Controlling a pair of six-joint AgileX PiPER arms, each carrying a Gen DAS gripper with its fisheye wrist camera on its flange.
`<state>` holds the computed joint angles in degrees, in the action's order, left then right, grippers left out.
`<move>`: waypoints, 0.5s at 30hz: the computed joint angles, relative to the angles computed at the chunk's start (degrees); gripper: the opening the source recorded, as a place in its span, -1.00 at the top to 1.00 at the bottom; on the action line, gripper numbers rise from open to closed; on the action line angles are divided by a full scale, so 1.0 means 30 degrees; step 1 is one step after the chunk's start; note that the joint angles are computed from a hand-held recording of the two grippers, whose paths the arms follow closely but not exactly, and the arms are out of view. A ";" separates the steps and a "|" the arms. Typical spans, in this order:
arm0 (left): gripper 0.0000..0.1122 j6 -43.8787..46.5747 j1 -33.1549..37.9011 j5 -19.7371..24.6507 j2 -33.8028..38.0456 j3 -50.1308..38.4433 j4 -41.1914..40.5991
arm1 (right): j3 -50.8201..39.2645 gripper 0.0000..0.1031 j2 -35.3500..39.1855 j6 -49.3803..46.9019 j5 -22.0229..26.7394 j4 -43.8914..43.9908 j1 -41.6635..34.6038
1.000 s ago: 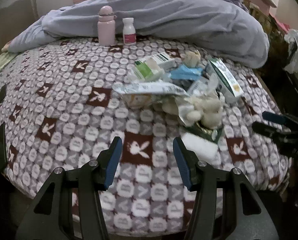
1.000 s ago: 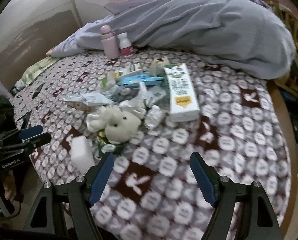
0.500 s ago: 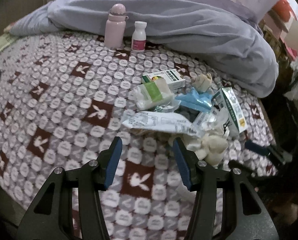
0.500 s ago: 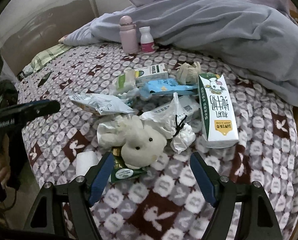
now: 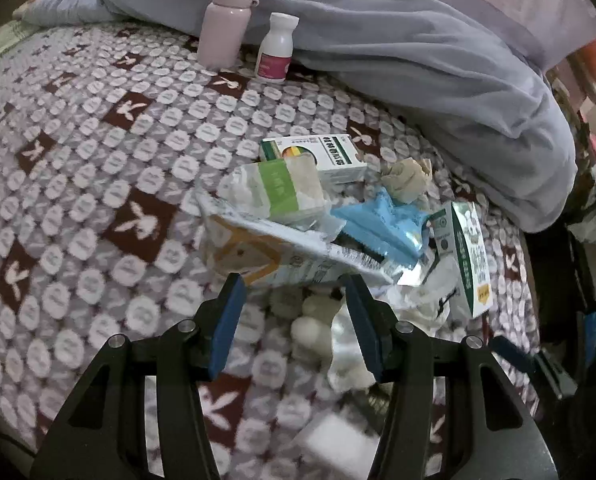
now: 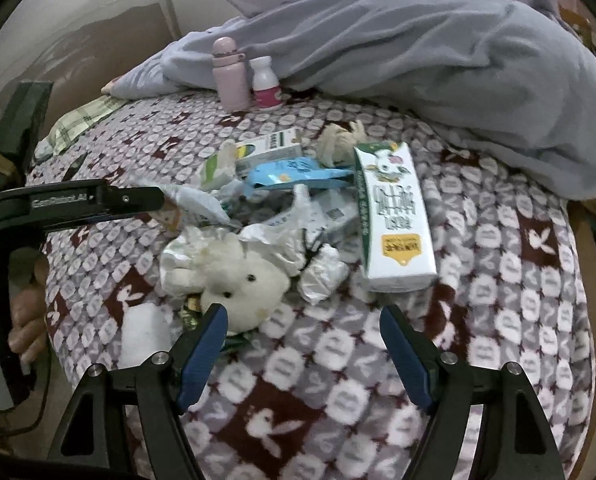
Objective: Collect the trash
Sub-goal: 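Move both grippers back over the trash pile on the bed, then grasp the orange-printed wrapper with the left gripper while the right grasps crumpled tissue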
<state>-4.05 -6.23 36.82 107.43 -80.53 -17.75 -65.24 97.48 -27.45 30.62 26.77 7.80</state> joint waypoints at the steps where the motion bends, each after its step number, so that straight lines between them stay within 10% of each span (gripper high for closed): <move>1: 0.09 0.0005 0.0037 0.0043 0.0215 -0.0207 -0.0197 | -0.0116 -0.48 0.0175 -0.0131 0.0157 0.0394 -0.0258; 15: 0.09 0.0924 0.1563 0.0684 0.0611 -0.1417 -0.0695 | -0.3809 -0.12 0.3513 0.0721 -0.0036 -0.0227 0.0752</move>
<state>-1.28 -1.54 38.87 109.26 -84.78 -19.83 -76.67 108.02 -25.28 30.51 26.09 10.05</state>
